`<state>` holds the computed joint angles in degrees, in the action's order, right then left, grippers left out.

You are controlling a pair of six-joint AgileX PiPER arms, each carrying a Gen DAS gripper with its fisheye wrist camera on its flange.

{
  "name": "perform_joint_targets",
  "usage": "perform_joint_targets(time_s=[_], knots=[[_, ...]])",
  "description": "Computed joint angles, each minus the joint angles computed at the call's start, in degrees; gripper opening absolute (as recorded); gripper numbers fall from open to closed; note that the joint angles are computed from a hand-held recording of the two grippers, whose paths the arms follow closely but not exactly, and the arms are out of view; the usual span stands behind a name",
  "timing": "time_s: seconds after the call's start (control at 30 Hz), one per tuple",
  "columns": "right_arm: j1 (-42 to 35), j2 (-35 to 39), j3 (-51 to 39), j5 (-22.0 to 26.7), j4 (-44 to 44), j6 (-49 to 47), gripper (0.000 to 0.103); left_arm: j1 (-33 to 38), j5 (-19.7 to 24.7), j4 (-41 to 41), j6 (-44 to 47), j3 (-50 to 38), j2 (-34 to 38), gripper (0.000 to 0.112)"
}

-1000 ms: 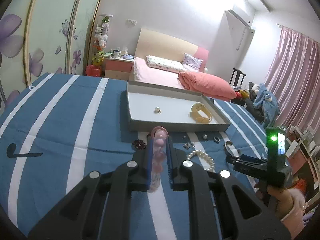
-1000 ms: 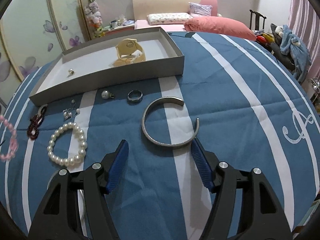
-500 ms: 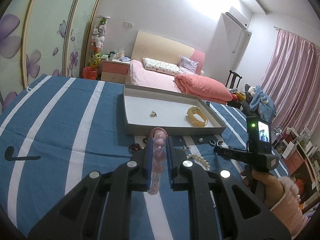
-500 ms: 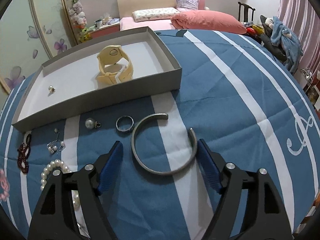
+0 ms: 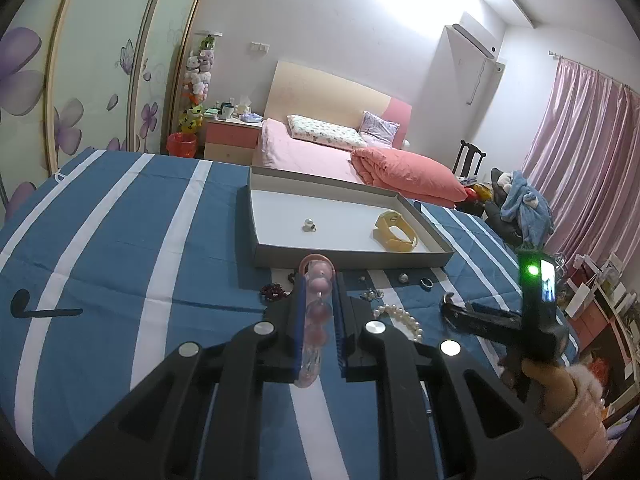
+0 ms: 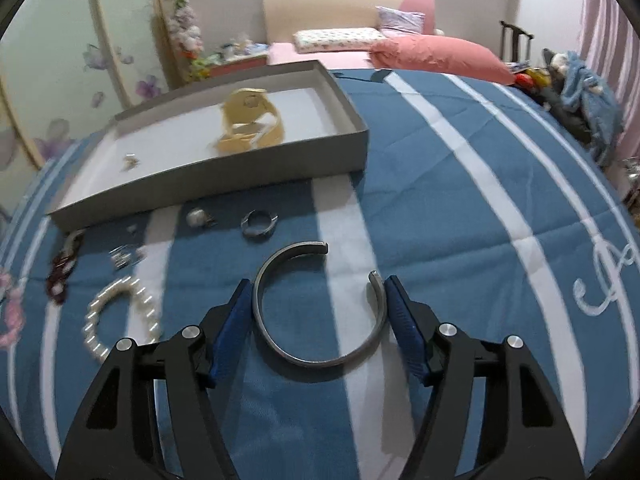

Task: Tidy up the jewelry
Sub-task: 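Close the right tool on the silver cuff bangle while the left tool holds the pink bracelet, then carry the pink bracelet and silver cuff into the grey tray and open both tools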

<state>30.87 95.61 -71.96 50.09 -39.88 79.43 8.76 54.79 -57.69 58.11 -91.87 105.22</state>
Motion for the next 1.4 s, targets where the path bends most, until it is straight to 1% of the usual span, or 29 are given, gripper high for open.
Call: perform_joint_targets(time_s=[0.03,0.1,0.3,0.47,0.57,0.67,0.8,0.97,1.4], knots=[[0.43,-1.3,1.77,-1.51,-0.75,1.41,0.066,0.01,0.02,0.02,0.0,-0.04,0.03,0.014],[1.16,-3.3,4.13,-2.7,-2.83,4.3,0.066,-0.02,-0.17,-0.16,0.29,0.46,-0.28,0.014],[5.45,-7.1,7.92,-2.64,-14.7,15.21,0.066,-0.21,-0.75,-0.73,1.27,1.66,-1.14,0.014],[10.27,-9.2,9.92,1.58,-27.25,22.97,0.066,-0.51,-1.74,-1.8,2.35,3.49,-2.49,0.014],[13.62,-9.24,10.0,5.81,-34.07,25.91,0.066,-0.79,-2.66,-2.58,2.96,4.49,-3.4,0.014],[15.48,-9.2,10.0,8.34,-37.84,27.27,0.066,-1.11,-3.92,-3.44,3.59,5.68,-4.49,0.014],[17.32,-9.2,10.5,11.02,-42.01,29.71,0.066,-1.81,-7.38,-5.64,5.72,8.54,-6.8,0.014],[17.83,-8.84,10.9,12.51,-45.3,30.2,0.066,-3.0,-12.04,-8.43,8.87,11.87,-9.67,0.014],[19.1,-8.19,12.61,17.14,-56.53,32.19,0.066,-7.79,-19.72,-10.36,10.91,14.3,-12.31,0.014]])
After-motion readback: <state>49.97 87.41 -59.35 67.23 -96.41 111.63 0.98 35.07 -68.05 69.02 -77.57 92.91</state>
